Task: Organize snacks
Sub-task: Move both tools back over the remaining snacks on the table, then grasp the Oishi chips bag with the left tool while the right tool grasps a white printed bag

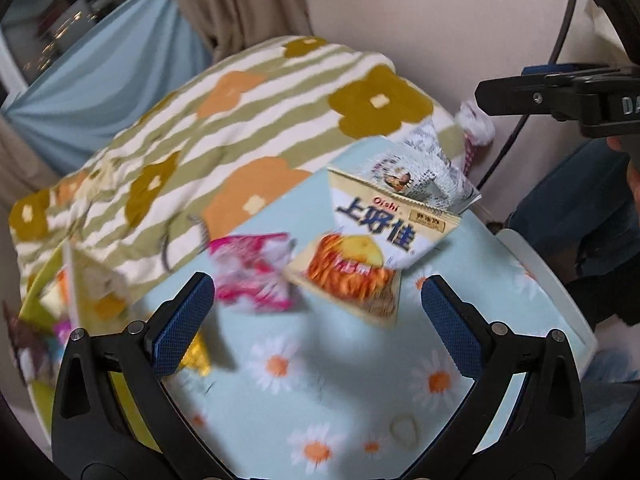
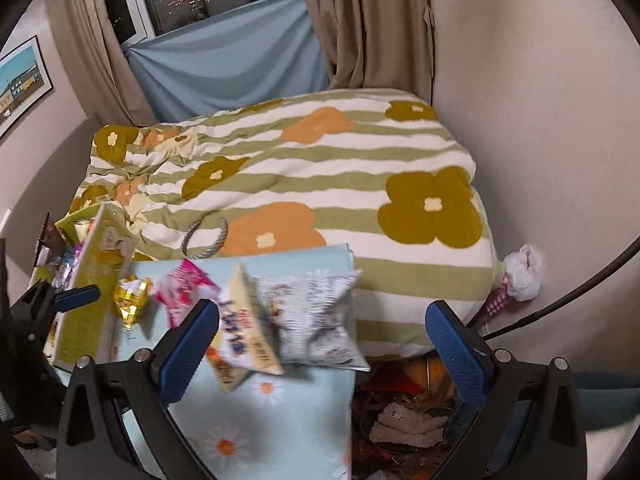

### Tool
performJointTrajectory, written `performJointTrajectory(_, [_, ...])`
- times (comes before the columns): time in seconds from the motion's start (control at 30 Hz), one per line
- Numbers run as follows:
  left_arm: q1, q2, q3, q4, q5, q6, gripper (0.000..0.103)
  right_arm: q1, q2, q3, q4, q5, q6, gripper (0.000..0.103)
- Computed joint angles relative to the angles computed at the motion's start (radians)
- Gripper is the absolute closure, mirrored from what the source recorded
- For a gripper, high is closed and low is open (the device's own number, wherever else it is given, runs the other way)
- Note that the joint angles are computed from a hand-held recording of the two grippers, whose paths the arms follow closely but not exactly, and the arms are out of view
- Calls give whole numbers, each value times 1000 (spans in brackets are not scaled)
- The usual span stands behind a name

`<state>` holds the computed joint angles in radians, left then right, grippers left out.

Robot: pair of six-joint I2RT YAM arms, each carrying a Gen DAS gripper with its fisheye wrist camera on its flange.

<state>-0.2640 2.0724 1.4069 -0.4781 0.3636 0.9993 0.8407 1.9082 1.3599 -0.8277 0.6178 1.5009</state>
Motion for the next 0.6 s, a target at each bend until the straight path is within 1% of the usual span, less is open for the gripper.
performJointTrajectory(0.07, [-36,40,-14,64,-18,-10,0,-21,-18,-87,104,-26,-39,0])
performJointTrajectory(0.13, [-62,78,-13,98,-34,-12,0,-54,-34,-196,264,-71,-111,0])
performJointTrajectory(0.27, [-102,142,-9,153,-52,5,0,-95,-13,-305,490,-134,-210,0])
performJointTrajectory(0.37, [-126,177,-8,191,-81,19,0,-124,25,-324,586,-169,-286,2])
performJointTrajectory(0.43, [-134,199,-3,212,-97,26,0,-142,52,-334,643,-201,-327,6])
performJointTrajectory(0.47, [-137,209,6,210,-103,24,0,-152,64,-339,669,-217,-341,9])
performJointTrajectory(0.5, [-140,220,18,200,-107,20,5,-165,80,-344,701,-242,-357,14])
performJointTrajectory(0.53, [-143,229,28,194,-111,16,13,-173,88,-350,725,-257,-366,15])
performJointTrajectory(0.57, [-144,239,45,176,-113,11,18,-181,93,-362,760,-271,-373,15])
performJointTrajectory(0.6, [-144,246,57,162,-113,7,19,-187,94,-374,784,-281,-375,15])
